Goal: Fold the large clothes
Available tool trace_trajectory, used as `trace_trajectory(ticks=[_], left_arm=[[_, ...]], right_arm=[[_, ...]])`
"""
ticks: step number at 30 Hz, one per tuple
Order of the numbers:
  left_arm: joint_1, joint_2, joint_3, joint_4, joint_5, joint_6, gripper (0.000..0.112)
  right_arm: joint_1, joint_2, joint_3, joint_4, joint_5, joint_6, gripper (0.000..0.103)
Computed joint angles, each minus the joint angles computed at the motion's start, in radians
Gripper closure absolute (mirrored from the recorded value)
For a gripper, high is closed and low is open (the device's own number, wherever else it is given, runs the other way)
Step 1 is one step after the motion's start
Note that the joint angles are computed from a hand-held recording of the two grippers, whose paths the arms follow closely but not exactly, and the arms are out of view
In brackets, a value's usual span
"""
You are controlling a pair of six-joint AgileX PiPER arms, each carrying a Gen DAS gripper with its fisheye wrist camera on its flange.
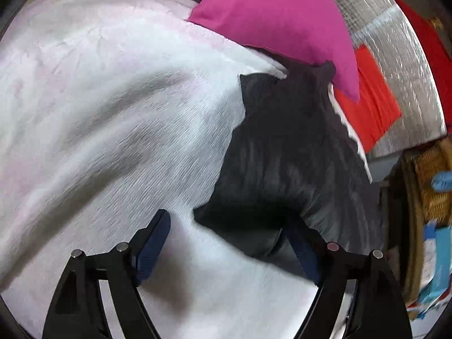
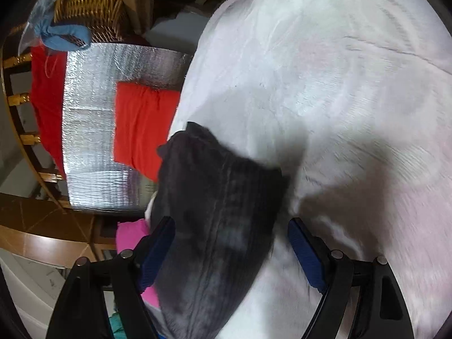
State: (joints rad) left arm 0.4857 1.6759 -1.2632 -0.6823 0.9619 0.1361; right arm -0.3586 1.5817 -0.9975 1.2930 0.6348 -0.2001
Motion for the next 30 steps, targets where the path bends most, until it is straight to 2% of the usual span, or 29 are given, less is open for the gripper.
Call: trace_trajectory(ticks=[3,5,8,10,12,14,17,20,24,26,30], left_arm=[[-0.008,0.045,-0.031,-0.066,-0.032,0.012,0.029],[-0.013,0.062,-0.045,-0.078,-0.047,0.016,0.030],[-0.010,0.071,-0.074,-0.086,-0.037,0.025,0.055],[-0.012,0.069,-0.084,-0.089,-0.034,0.028,0.066],[-0.012,0.072,-0.100,-0.087,-0.039,0.039,0.082],[-0.013,0.064,-0.100,-0.096,-0.039,0.054,0.088],[-0.011,0.050,-0.111,-0.091,-0.038,0.077,0.092],[0.006,0.025,-0.113,-0.096,-0.034,0.110,0.094],[0.056,0.001,-0.127,-0.090,-0.002,0.158,0.095],[0.091,0.004,-0.141,-0.085,0.045,0.176,0.095],[0.157,-0.018,-0.117,-0.047,0.136,0.231,0.094]], right_arm=[[0.028,0.043,-0.044,-0.030,-0.033,-0.008,0.021],[0.044,0.073,-0.081,-0.047,-0.023,-0.015,0.023],[0.047,0.095,-0.093,-0.025,-0.022,-0.046,0.033],[0.046,0.102,-0.111,-0.054,-0.015,-0.029,0.047],[0.063,0.090,-0.112,-0.088,-0.041,-0.008,0.052],[0.091,0.060,-0.112,-0.151,-0.082,0.031,0.060],[0.145,0.009,-0.124,-0.306,-0.135,0.144,0.068],[0.172,-0.044,-0.112,-0.357,-0.130,0.188,0.070],[0.207,-0.140,-0.075,-0.477,-0.064,0.305,0.070],[0.228,-0.193,-0.051,-0.548,-0.026,0.378,0.070],[0.227,-0.299,0.036,-0.564,0.033,0.390,0.070]])
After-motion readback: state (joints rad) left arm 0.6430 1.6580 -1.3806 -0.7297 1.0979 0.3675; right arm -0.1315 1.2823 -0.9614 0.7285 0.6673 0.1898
